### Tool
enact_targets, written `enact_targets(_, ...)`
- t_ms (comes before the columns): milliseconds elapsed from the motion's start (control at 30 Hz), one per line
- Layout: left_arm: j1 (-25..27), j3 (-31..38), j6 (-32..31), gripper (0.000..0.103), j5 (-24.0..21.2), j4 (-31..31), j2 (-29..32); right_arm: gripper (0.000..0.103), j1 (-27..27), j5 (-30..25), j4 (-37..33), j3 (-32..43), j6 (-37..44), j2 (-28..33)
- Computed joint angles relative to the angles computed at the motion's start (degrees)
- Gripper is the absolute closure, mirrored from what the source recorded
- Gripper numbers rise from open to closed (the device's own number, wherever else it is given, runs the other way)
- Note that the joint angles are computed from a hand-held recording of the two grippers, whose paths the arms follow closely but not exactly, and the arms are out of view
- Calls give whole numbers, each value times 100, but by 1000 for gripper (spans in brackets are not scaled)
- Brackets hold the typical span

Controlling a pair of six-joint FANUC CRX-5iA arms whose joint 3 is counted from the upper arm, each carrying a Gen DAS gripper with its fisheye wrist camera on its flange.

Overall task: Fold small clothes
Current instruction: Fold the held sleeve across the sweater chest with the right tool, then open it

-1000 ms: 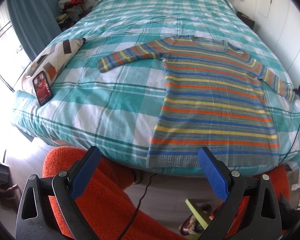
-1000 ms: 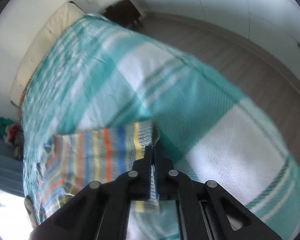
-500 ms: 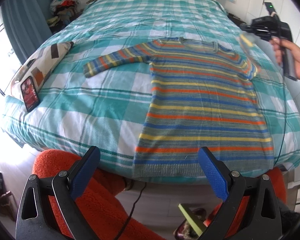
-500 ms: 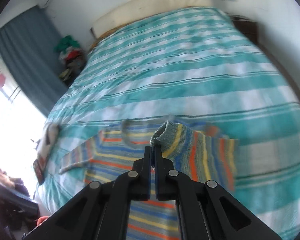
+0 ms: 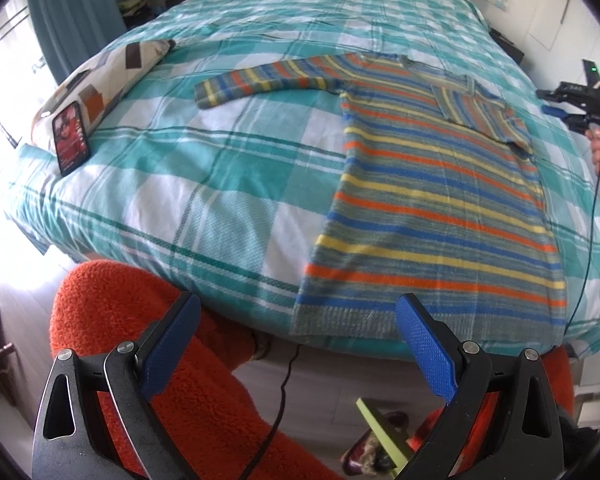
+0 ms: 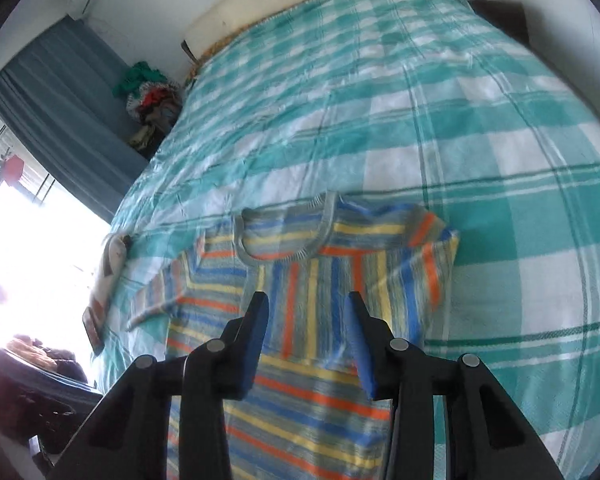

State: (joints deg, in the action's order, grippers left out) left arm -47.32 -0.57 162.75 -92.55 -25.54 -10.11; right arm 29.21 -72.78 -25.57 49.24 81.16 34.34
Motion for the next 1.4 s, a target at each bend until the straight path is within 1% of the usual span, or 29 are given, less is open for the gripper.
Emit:
enact_targets(100,-134,226,-188,4,-67,-94,189,63,48,306,-5,-508,96,-6)
enact_targets(133,-179,305,-250,4,-129,-140,253,63,74,397,66,-667,-64,46)
enact_targets(167,-220,373,-291,4,-205,-186,307,66,83,373,216,-761,-245,96)
enact_targets(200,-257,429,-319,4,-285,-233,348,76,137,265,573,-813,-596,204)
enact_targets(233,-293,462,-329,4,-352,-278,368,89,161,246,816,-902,-816,238)
enact_targets(267,-313,467,-316,4,-398,-307,369,103,180,406,1008,-1091,-883,147)
enact_targets(333,-271,386,-254,4,-389,-261,329,100,212,657,1163,-1349,-831,-99)
enact_targets(367,-208,312,-235,4,-333,-186,303,96,205,709,1089,-1400,-704,-204)
enact_targets(400,-125,232,-229,4,-250,-85,281,96,173,702,889,-1411,-519,-304)
enact_targets(433,-29,156,-243,4,-155,33,265,96,133,657,644,-1400,-315,-369)
enact_targets(500,59,109,-261,4,-26,153,254,89,88,481,231,-1423,51,-444)
enact_targets(533,43,130,-262,4,6,141,252,86,91,264,153,-1416,152,-399)
enact_targets(567,10,169,-269,4,0,100,258,84,145,76,272,-1435,142,-343)
enact_targets(600,-44,225,-278,4,-42,32,279,91,252,-62,634,-1515,27,-289)
enact_targets(633,-118,288,-276,4,-133,-61,307,100,311,77,925,-1783,-113,-396)
enact_targets(667,-167,321,-264,4,-211,-121,326,103,303,386,1066,-2116,-350,-612)
enact_targets(700,-206,330,-239,4,-280,-159,338,103,303,583,1168,-2346,-562,-799)
enact_targets(733,-201,301,-226,4,-285,-140,328,97,354,728,1345,-2541,-720,-979)
enact_targets(767,-175,245,-211,4,-246,-88,304,93,389,843,1363,-2682,-661,-1169)
enact_targets(800,-140,182,-194,4,-182,-21,280,93,361,818,1124,-2678,-439,-1280)
enact_targets(833,-98,125,-194,4,-106,57,261,93,325,653,805,-2596,-181,-1341)
enact_targets(867,-68,92,-201,4,-43,122,249,93,339,514,667,-2552,-54,-1370)
enact_targets(967,-163,158,-230,4,34,87,255,87,537,226,686,-2637,87,-1378)
enact_targets(1033,-325,264,-231,4,-84,-77,283,86,747,94,1121,-2937,-275,-1404)
enact_targets(1167,-475,187,-61,4,-365,-224,179,86,1063,793,2031,-4182,-972,-2280)
enact_targets(1233,-375,-83,137,4,-291,-79,-5,81,1217,1035,2192,-4692,-1269,-2832)
enact_targets(1300,-232,-347,298,4,-137,114,-182,65,1351,1128,2250,-5056,-1464,-3312)
enact_targets(1333,-181,-465,373,4,-37,197,-267,62,1451,1133,2289,-5152,-1528,-3458)
enact_targets(1400,-183,-533,451,4,61,231,-328,61,1716,1129,2478,-5413,-1713,-3793)
